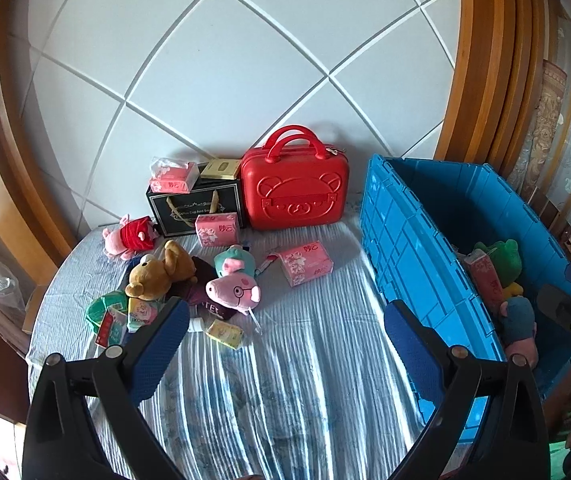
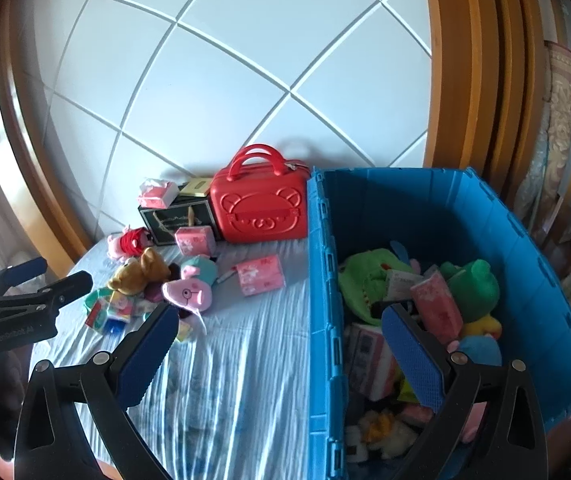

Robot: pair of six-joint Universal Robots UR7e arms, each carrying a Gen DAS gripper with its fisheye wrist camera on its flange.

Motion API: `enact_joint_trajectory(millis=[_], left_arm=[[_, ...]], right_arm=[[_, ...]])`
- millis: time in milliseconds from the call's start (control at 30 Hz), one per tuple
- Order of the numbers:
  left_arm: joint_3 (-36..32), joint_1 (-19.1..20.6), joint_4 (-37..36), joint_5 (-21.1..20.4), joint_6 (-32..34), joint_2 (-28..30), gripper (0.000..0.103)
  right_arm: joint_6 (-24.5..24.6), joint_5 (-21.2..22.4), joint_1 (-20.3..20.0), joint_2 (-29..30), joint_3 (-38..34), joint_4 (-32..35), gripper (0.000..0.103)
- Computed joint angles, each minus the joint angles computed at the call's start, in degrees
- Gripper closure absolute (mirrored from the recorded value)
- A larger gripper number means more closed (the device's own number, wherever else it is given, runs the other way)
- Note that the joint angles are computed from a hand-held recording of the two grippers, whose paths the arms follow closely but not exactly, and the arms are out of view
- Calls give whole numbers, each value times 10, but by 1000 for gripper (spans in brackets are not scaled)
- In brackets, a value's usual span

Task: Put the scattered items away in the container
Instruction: 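Move both tools back over the pile on the bed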

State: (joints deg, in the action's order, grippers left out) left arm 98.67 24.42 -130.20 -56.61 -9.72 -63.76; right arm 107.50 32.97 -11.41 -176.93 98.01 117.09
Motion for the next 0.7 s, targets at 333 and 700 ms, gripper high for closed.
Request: enact_joint_trajectory(millis=[333, 700], left_arm=[[23, 8, 17, 29, -6, -31, 4], [38, -2, 16, 47, -18, -47, 2]], right_arm=[[-12, 18, 20, -17, 1, 25, 0], [-6, 30, 34, -18, 0, 23, 0]])
